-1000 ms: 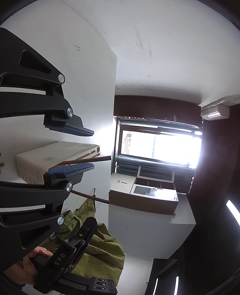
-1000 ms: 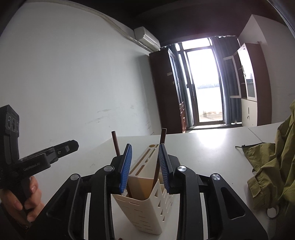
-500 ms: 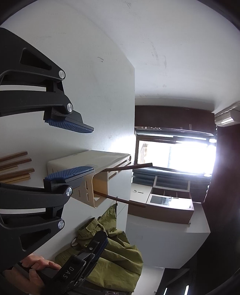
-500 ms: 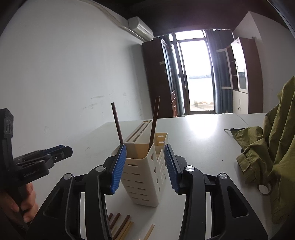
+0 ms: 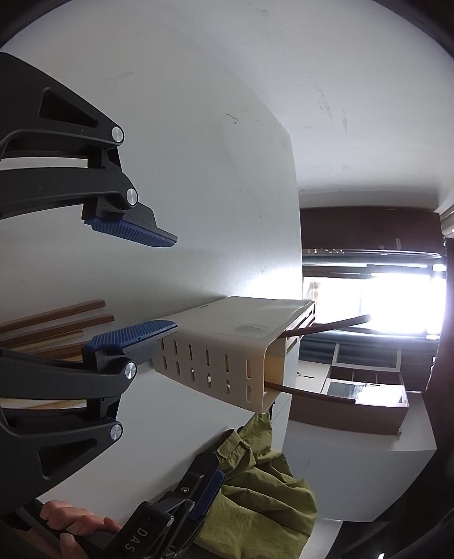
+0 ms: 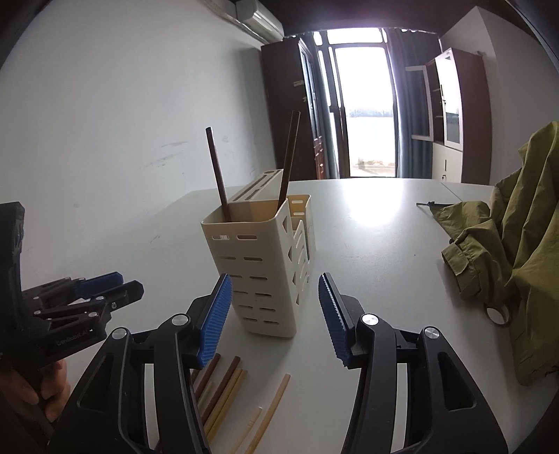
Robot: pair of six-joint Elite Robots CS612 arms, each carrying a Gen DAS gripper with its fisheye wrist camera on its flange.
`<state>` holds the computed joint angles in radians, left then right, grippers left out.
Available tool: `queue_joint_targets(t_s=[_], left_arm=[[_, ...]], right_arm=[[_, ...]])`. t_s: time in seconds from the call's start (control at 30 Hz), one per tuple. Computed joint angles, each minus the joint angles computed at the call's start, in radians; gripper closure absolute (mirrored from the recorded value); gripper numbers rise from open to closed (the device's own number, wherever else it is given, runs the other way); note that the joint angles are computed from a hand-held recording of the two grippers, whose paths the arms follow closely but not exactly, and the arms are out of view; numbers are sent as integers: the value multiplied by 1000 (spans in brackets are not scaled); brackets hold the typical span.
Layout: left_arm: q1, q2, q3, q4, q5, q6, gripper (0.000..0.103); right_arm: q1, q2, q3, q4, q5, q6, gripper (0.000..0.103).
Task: Organize utensils
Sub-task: 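Withdraw both tools from the holder back to the remaining chopsticks, then close left tool on a dark chopstick while right tool closes on a bamboo chopstick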
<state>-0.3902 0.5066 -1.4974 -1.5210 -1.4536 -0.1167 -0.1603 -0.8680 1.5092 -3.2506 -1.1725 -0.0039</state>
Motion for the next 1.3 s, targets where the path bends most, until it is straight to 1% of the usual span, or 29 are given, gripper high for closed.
queue_joint_targets(t_s=[0.07,0.2,0.43,0.53,0.63,0.73,0.83,1.03,1.2,1.3], left_arm=[[-2,2,0,17,7,3,58],[-2,7,0,54,5,1,58],[-3,8,6,123,-2,9,57],[2,5,15,149,-17,7,58],[7,0,24,177,-39,5,57],[8,-2,34,191,-44,8,57],[8,-6,44,205,-47,11,58],[8,-14,73,239,-53,21,58],[9,-18,92,255,-52,25,58],[10,-21,104,259,-57,25,58]], right_arm=[[1,0,-1,28,-5,-13,48],[8,1,-2,83,-32,-46,47],[21,5,-9,206,-96,-83,47],[31,8,-18,268,-134,-99,47],[36,13,-29,324,-155,-103,47],[42,18,-38,375,-171,-107,47],[45,24,-43,392,-188,-96,47],[53,36,-61,438,-233,-107,48],[58,44,-78,484,-240,-110,52],[61,50,-86,509,-245,-106,56]])
